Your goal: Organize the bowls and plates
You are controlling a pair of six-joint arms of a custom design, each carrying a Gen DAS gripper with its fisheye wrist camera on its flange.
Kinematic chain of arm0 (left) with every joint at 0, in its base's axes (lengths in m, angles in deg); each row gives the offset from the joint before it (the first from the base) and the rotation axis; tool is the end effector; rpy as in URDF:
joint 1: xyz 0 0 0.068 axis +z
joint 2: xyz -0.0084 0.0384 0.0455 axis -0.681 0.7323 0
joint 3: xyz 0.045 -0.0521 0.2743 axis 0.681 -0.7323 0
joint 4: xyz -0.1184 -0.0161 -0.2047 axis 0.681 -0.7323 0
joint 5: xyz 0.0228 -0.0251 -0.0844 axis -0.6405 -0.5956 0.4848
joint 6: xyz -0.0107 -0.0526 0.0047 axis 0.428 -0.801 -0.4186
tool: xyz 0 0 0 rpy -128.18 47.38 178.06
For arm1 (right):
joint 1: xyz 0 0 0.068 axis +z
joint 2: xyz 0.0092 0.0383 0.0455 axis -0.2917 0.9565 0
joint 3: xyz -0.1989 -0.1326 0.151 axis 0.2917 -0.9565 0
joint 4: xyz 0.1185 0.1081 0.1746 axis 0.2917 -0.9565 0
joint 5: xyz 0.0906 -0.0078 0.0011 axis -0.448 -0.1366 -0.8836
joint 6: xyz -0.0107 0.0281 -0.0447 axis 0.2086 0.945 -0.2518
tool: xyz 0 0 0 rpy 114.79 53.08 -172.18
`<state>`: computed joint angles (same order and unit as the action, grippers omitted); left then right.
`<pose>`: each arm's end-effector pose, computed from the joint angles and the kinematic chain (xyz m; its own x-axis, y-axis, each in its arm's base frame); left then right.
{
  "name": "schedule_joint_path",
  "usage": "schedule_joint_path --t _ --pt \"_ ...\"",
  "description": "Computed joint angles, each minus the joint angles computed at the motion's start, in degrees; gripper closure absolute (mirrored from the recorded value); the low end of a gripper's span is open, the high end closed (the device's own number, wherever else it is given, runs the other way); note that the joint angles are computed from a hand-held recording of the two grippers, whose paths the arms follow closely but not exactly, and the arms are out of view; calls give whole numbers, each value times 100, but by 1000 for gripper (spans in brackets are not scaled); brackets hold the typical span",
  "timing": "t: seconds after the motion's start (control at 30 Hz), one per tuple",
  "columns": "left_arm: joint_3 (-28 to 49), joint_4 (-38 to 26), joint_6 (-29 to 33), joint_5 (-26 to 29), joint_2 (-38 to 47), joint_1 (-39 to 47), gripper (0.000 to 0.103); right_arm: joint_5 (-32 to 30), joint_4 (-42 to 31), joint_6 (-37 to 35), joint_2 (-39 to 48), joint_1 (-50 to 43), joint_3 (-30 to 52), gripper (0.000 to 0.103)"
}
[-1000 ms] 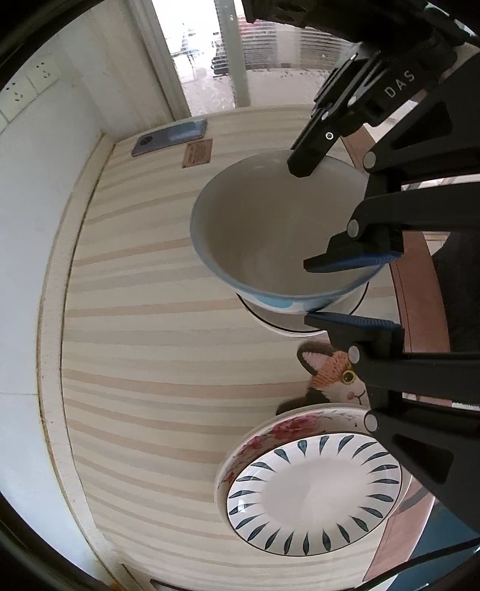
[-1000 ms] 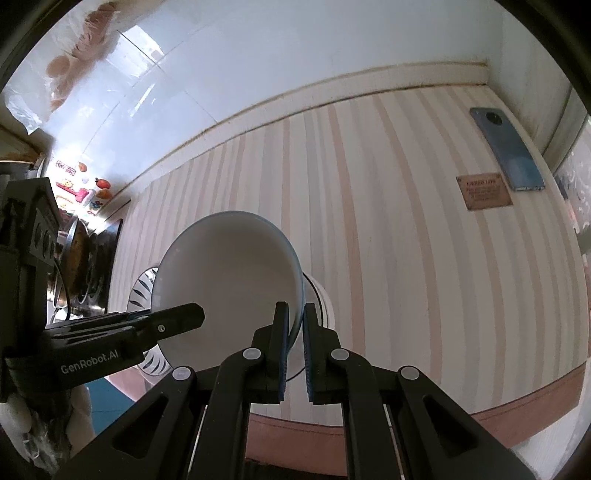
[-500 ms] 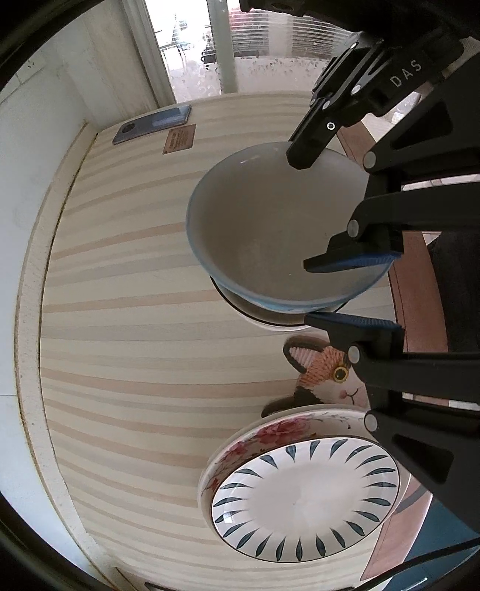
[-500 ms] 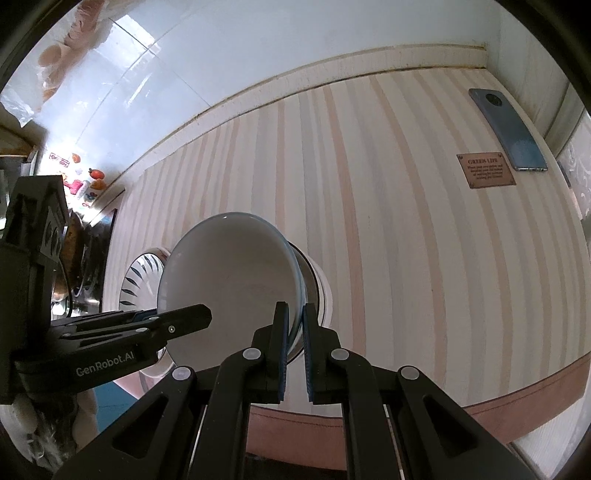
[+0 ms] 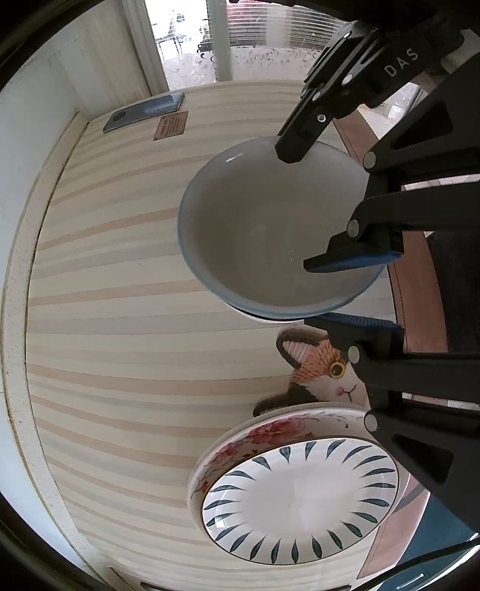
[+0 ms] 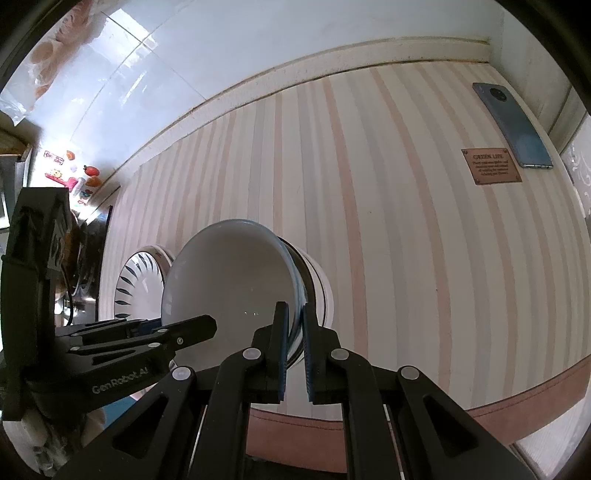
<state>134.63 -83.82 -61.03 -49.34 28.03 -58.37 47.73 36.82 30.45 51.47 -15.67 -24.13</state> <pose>0.3441 -0.1028 0.2135 -0.7637 0.6455 0.0089 0.6260 0.7438 -0.2342 0.2436 0.0116 0.1895 -0.7545 0.6255 -0.1987 0.5309 0.7597 0.3755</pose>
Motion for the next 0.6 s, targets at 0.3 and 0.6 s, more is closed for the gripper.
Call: schedule_joint_path --t 0.3,0.6 --pt "-24 59 -2 -58 42 -27 83 63 -43 -109 142 64 58 93" --pt "17 -302 322 -39 -346 101 83 280 -512 -34 -101 248 319 93"
